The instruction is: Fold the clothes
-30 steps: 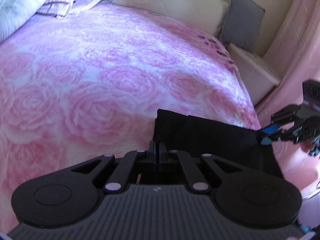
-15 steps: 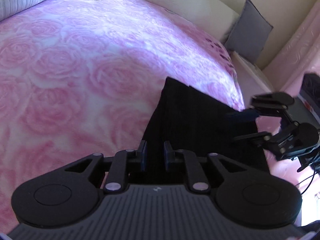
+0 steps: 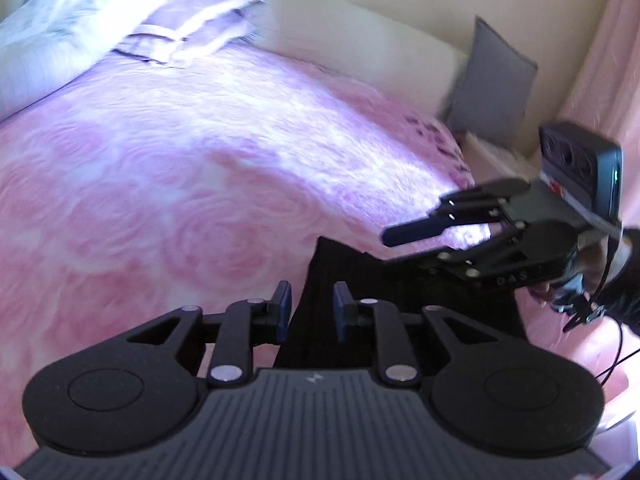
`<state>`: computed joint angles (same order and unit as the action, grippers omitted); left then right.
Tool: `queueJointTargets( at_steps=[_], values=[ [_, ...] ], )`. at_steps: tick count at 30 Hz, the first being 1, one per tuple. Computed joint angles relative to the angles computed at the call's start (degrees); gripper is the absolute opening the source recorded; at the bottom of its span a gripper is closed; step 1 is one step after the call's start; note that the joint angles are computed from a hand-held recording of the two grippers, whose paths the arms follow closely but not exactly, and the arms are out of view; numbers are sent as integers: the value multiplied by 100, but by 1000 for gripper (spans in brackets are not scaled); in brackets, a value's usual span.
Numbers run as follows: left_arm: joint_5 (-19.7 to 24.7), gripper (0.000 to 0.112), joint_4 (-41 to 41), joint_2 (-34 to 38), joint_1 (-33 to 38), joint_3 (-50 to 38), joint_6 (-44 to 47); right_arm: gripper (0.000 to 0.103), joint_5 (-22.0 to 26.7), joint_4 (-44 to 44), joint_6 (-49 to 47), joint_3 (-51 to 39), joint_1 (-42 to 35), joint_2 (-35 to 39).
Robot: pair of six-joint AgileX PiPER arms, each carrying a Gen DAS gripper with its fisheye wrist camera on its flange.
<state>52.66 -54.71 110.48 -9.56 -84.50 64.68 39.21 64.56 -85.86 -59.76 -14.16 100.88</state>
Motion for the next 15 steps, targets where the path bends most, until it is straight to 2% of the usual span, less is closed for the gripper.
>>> queueJointTargets(
  at_steps=[4, 5, 6, 7, 10, 12, 15],
  values=[
    [-153, 21, 81, 690, -400, -728, -416, 40, 455, -48, 98, -474, -205, 597],
    [-196, 17, 145, 821, -491, -852, -476, 38, 588, -37, 96, -585, -257, 747],
    [-293, 9, 282, 890, -591, -891, -492, 23, 708, -62, 126, -697, -303, 892],
    [-386, 9, 426, 962, -692, -935, -518, 20, 764, -160, 223, -759, -327, 974],
    [-521, 10, 522, 1015, -788, -886, -472, 19, 771, -597, 360, -572, -470, 890],
    [-515, 12, 483, 1020, -774, -856, -459, 19, 920, -760, 255, -385, -734, 788],
    [-558, 11, 510, 995, -787, -827, -506, 19, 1241, -1044, 592, -285, -1054, 588]
  ],
)
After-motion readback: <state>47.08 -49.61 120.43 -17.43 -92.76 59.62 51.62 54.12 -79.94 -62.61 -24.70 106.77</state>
